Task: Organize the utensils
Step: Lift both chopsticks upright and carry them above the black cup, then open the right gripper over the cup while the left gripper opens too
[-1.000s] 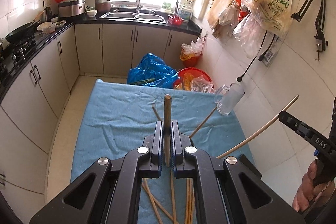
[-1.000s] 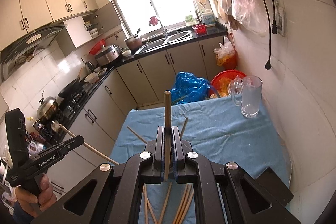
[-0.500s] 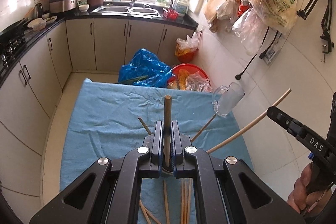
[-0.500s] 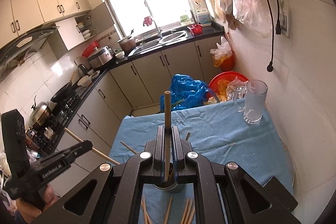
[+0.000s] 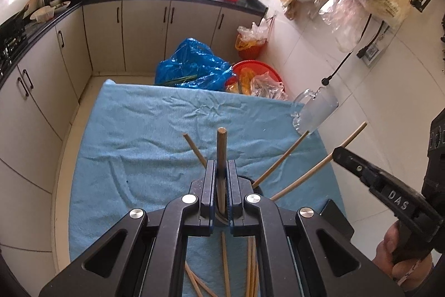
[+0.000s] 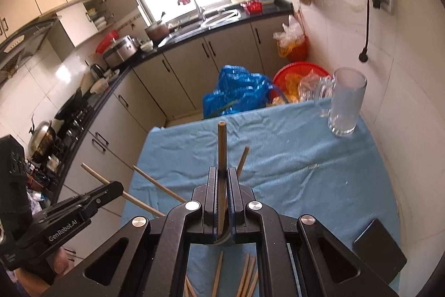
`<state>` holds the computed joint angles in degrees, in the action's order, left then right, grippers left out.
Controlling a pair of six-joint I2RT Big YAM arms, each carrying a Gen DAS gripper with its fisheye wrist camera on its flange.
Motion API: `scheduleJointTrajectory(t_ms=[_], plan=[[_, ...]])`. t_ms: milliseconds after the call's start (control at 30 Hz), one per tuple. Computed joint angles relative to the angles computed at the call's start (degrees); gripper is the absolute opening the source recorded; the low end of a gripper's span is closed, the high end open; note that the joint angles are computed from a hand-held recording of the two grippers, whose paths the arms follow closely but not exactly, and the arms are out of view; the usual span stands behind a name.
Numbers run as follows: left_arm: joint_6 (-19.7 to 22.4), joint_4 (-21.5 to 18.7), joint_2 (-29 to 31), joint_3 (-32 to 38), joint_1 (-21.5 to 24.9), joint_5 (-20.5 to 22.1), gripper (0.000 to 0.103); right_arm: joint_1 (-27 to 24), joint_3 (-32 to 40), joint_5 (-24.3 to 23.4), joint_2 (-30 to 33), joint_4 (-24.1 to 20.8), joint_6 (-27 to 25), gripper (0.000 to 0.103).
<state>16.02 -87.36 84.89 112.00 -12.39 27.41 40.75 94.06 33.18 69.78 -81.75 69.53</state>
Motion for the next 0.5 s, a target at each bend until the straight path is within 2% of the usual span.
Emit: scheduleJointTrajectory(t_ms=[200, 500], plan=[[0.49, 0.18, 0.62, -1.41, 0.03, -0.62, 0.006, -1.48, -2.77, -3.47, 0.15, 1.80, 0.13, 0.006], [0.95, 0.84, 0.51, -2.21, -0.45, -0.83, 0.006, -2.66, -3.56, -5.18, 0.36, 3.06, -0.65, 0.007]])
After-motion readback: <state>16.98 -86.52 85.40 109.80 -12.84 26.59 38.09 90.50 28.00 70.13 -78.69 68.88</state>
